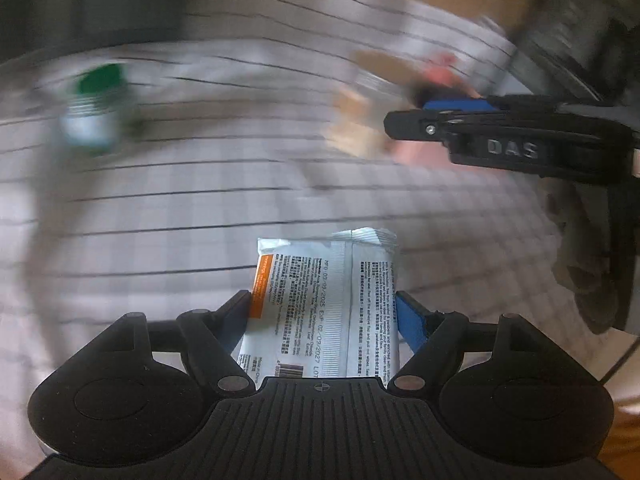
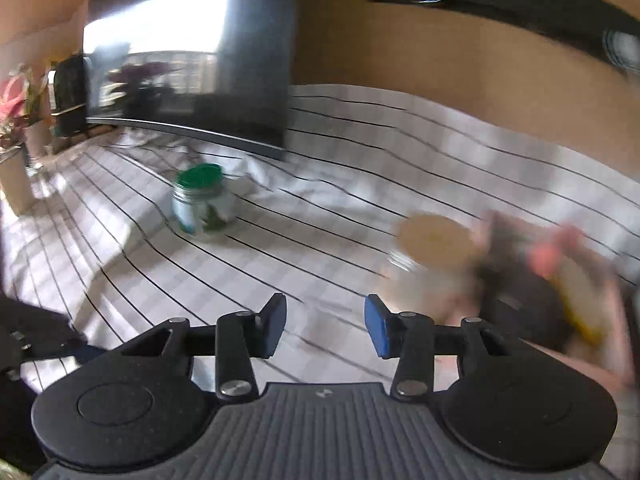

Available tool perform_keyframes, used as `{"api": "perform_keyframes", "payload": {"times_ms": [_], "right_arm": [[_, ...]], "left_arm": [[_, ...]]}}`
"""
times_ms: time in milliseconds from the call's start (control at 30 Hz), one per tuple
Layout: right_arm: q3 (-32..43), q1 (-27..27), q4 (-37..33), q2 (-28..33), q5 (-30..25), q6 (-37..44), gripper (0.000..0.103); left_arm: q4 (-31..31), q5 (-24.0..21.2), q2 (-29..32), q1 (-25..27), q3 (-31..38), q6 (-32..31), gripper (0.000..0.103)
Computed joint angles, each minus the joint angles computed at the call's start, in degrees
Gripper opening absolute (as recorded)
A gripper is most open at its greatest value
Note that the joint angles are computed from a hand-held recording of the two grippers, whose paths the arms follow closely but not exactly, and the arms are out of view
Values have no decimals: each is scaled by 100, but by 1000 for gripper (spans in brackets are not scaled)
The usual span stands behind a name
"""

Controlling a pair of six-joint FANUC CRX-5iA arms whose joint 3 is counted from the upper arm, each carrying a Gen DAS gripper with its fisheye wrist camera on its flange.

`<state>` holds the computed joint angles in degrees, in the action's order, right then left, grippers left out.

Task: Organize soft objects
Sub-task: 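Close the right gripper on the clear plastic piece and lift it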

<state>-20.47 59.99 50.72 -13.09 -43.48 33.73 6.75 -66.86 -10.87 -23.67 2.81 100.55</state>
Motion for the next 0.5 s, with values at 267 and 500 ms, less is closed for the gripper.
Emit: {"api": "perform_keyframes", "payload": {"times_ms": [267,500], "right_arm": [[-776,-47,-126,-779,-421,-191,50],[-646,-402,214,47,846,-404,77]], "left_arm": [[-264,-260,510,-404,548,314,81],[-1480,-941,187,-353,841,1556,81]]}}
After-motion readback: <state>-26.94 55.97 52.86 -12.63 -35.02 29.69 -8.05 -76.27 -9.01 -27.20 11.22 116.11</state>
